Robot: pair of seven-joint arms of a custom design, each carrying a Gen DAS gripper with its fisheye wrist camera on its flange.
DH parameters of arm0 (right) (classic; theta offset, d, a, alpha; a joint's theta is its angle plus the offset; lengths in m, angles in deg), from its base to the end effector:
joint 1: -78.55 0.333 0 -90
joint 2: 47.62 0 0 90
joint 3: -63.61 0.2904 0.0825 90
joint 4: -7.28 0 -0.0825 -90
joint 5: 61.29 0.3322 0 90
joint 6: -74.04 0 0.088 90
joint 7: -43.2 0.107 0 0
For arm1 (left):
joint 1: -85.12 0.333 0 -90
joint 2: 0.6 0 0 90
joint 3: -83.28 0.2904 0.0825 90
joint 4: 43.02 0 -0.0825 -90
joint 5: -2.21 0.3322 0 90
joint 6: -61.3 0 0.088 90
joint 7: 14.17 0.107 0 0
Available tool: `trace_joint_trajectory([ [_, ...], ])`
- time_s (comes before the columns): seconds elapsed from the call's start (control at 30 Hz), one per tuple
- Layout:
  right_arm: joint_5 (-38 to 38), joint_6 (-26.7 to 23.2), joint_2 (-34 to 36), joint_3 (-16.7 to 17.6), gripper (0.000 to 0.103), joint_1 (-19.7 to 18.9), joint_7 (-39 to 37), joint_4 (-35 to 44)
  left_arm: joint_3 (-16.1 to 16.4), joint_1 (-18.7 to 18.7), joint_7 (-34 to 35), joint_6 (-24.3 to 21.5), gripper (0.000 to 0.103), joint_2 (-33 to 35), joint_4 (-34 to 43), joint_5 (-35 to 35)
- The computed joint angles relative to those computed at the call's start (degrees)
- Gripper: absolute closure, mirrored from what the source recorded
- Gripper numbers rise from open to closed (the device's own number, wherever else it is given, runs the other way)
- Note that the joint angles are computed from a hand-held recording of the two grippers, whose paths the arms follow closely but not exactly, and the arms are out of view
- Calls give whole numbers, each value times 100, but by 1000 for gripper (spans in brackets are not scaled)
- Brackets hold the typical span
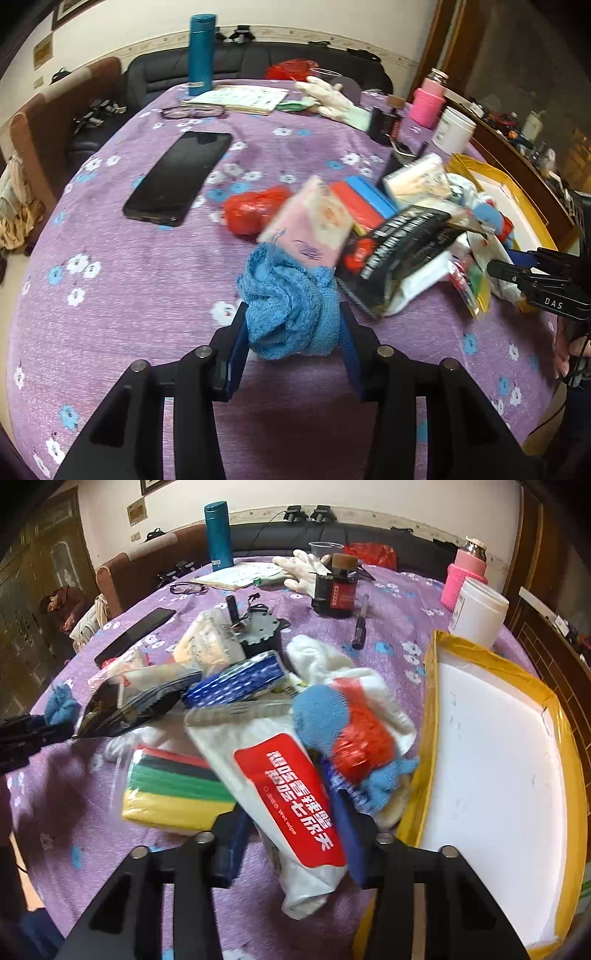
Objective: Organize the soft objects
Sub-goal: 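Carry the blue towel with the left gripper while the right gripper grasps the toothpaste tube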
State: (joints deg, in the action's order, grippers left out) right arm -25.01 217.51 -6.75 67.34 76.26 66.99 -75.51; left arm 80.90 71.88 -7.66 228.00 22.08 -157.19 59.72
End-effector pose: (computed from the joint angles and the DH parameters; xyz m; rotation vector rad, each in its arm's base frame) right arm 0.6930 0.0032 0.3117 -2.3348 1.0789 -0.2799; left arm 0.5496 -0.2054 0.3159 -2.1024 1.6078 -0.6862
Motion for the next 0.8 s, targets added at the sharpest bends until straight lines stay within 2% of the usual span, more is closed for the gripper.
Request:
trace_joint_trajectory([
  [0.17, 588, -150, -530, 214, 61, -275, -332, -678, -43, -22, 147, 72, 59, 94, 103, -76],
  [0.27, 897, -177, -704, 203, 61, -315, -469, -892, -13, -85, 143, 101, 59, 118, 158, -49],
  [0.57, 1619, -1047, -795, 182, 61, -603, -581, -768, -87, -181, 341, 43, 59, 128, 292, -162],
  [0.8, 2174, -1729, -808, 133, 61, -889, -696, -582, -325, -266, 970, -128, 59, 287, 739, -524],
])
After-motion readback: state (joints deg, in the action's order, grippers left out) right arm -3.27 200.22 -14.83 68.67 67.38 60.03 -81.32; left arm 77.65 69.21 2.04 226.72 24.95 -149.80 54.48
